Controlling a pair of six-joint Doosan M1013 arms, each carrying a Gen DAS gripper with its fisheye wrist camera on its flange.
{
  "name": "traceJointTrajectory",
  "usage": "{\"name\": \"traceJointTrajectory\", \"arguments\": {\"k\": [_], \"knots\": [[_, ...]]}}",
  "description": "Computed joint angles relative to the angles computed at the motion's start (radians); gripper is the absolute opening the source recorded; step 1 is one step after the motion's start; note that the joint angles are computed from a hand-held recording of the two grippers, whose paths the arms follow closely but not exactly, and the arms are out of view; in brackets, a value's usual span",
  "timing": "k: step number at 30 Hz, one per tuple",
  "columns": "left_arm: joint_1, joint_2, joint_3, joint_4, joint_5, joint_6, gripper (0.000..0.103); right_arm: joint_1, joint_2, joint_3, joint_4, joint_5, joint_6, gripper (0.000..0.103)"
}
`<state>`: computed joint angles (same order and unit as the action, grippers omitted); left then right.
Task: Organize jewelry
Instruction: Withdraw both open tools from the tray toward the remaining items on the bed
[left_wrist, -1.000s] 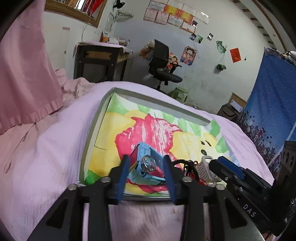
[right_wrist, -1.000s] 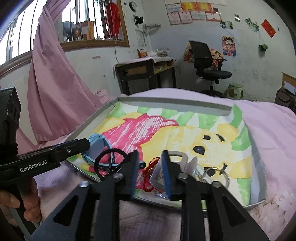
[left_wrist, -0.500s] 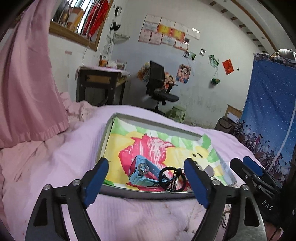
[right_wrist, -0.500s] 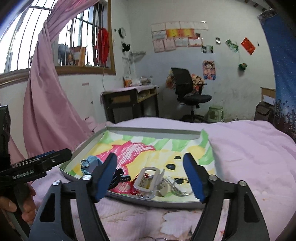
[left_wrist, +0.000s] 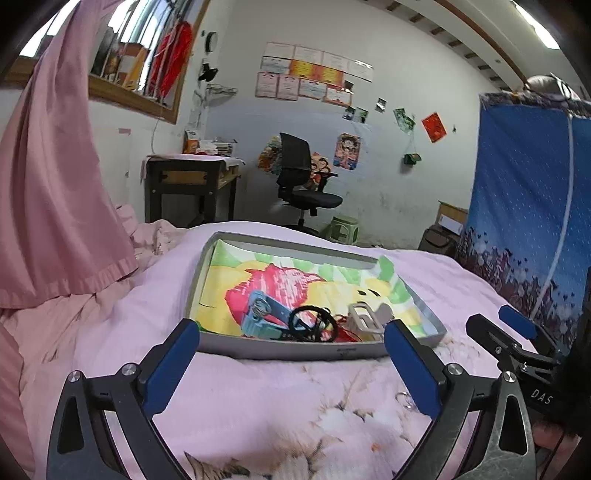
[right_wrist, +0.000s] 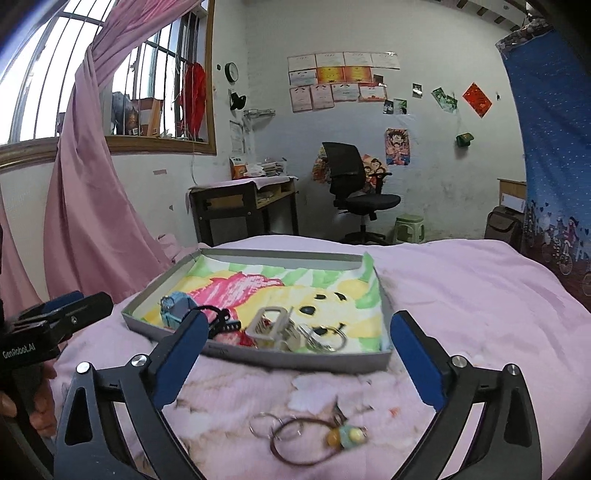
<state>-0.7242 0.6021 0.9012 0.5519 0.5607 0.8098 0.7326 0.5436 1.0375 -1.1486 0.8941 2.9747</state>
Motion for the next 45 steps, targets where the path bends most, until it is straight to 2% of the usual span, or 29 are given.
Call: {"name": "traceJointTrajectory", "arguments": {"k": [5,10,17,22,27,31,33,35,41,45], "knots": [[-0.010,-0.001,0.002,-0.032,0.016,0.058,0.102,0.007,-0.029,0.047,0.005,0.018,0.019,0.098],[-0.010,0.008,-0.016,-0.134,0.044,0.178,0.102,0.008,-0.049,0.073,0.039,0.039,0.000,0.099],[-0.001,0.039,-0.070,-0.262,0.129,0.285,0.102,0.000,-0.032,0.032,0.155,0.128,-0.138,0.099],[0.010,0.051,-0.087,-0.366,0.156,0.345,0.102,-0.007,-0.013,-0.002,0.240,0.182,-0.214,0.099],[0.016,0.067,-0.112,-0.447,0.188,0.402,0.101,-0.013,-0.009,-0.007,0.292,0.200,-0.242,0.098],[0.021,0.083,-0.137,-0.511,0.220,0.447,0.089,-0.018,-0.005,-0.013,0.328,0.203,-0.254,0.097],[0.025,0.090,-0.147,-0.551,0.233,0.477,0.083,-0.021,-0.004,-0.014,0.344,0.200,-0.261,0.094],[0.028,0.098,-0.161,-0.596,0.248,0.511,0.073,-0.023,-0.002,-0.016,0.360,0.200,-0.270,0.083],[0.025,0.134,-0.224,-0.666,0.322,0.596,0.058,-0.035,0.005,-0.022,0.422,0.186,-0.307,0.072],[0.018,0.159,-0.269,-0.661,0.377,0.620,0.054,-0.044,0.009,-0.028,0.469,0.178,-0.334,0.064]]}}
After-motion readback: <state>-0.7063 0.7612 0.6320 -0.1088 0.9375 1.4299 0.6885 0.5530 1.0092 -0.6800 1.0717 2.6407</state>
